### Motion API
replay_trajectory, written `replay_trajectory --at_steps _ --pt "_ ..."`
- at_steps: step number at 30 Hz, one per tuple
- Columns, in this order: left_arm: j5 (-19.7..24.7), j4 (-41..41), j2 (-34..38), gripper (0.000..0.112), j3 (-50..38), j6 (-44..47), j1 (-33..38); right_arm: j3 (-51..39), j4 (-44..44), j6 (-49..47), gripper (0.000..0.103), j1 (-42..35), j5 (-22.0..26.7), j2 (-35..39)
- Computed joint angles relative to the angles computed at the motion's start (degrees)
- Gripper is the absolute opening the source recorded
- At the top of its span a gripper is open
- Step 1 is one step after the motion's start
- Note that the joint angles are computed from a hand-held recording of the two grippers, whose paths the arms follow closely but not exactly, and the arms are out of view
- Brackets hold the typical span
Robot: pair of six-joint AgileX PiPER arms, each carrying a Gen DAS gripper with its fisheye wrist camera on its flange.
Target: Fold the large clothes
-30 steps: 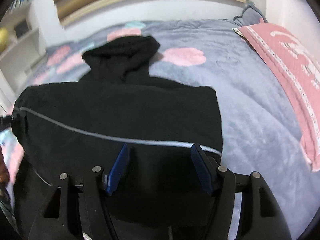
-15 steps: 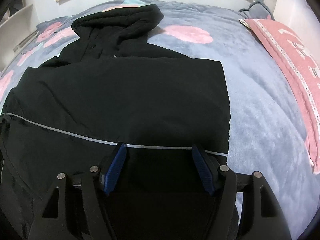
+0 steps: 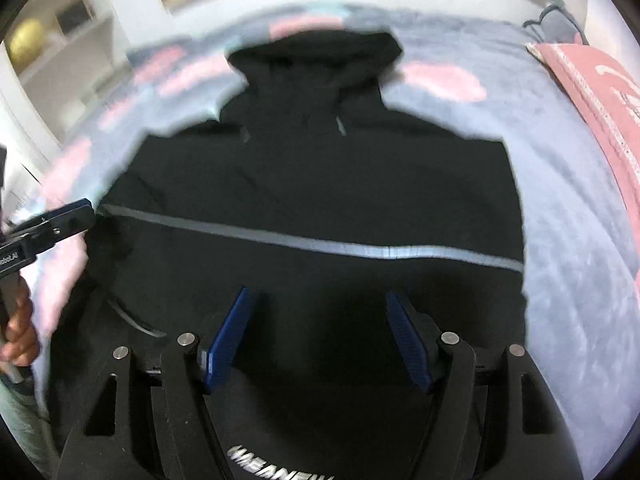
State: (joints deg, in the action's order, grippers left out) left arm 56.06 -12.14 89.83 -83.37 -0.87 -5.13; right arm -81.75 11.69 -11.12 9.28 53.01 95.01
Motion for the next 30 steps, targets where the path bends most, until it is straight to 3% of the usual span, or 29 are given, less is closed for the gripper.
replay_trajectory --at_steps 2,4,8,10,13,19,21,23,24,27,30 --pt "-1.7 1.9 3.8 0.065 2.8 -1.5 -0.6 1.5 -0.5 -0.3 0.073 0.3 -2.5 2.3" --pt "-4.9 5.1 2.8 0.065 5.0 -3.1 -2.4 3.7 -1.9 -0.8 0.073 1.2 -6.1 1.8" --pt "-1.8 10.9 1.4 0.065 2.0 -6.8 -5.1 -1.2 -4.3 1.9 0.073 2.3 0.3 3.0" --pt "-1.8 8.3 -0.8 0.065 0.9 -4.1 -4.1 -5.1 -3.3 0.7 0.073 1.5 2.8 3.3" --pt "-2.4 2.6 -2.2 0.065 -3.2 -0.2 -1.1 -9.5 -7.1 2.8 0.074 2.2 -0.3 2.9" --pt "-5.9 -1.2 5.6 0.065 -5.3 -0.8 3.8 -15.8 -7.4 6.2 0.074 -1.2 -4.0 11.5" --pt "-9.5 -3.1 8.6 0.065 -1.8 1.4 4.6 -14.0 -9.2 6.9 0.074 -1.5 -6.6 15.4" --pt "-17.7 0.1 6.9 0.065 3.8 0.1 2.4 -6.2 -5.4 2.9 0.076 -2.2 -15.8 13.2" --pt "-18.7 3.6 6.6 0.065 4.4 -2.8 1.1 -2.2 -6.5 3.8 0.076 -1.6 -20.8 11.6" --pt "-21.8 9.5 6.1 0.066 6.1 -7.3 -1.0 2.9 -8.9 5.8 0.079 -0.5 -28.4 10.0" --pt "-23.6 8.2 5.3 0.067 7.6 -5.5 -0.4 2.5 -7.7 4.7 0.081 -0.6 -29.1 10.8"
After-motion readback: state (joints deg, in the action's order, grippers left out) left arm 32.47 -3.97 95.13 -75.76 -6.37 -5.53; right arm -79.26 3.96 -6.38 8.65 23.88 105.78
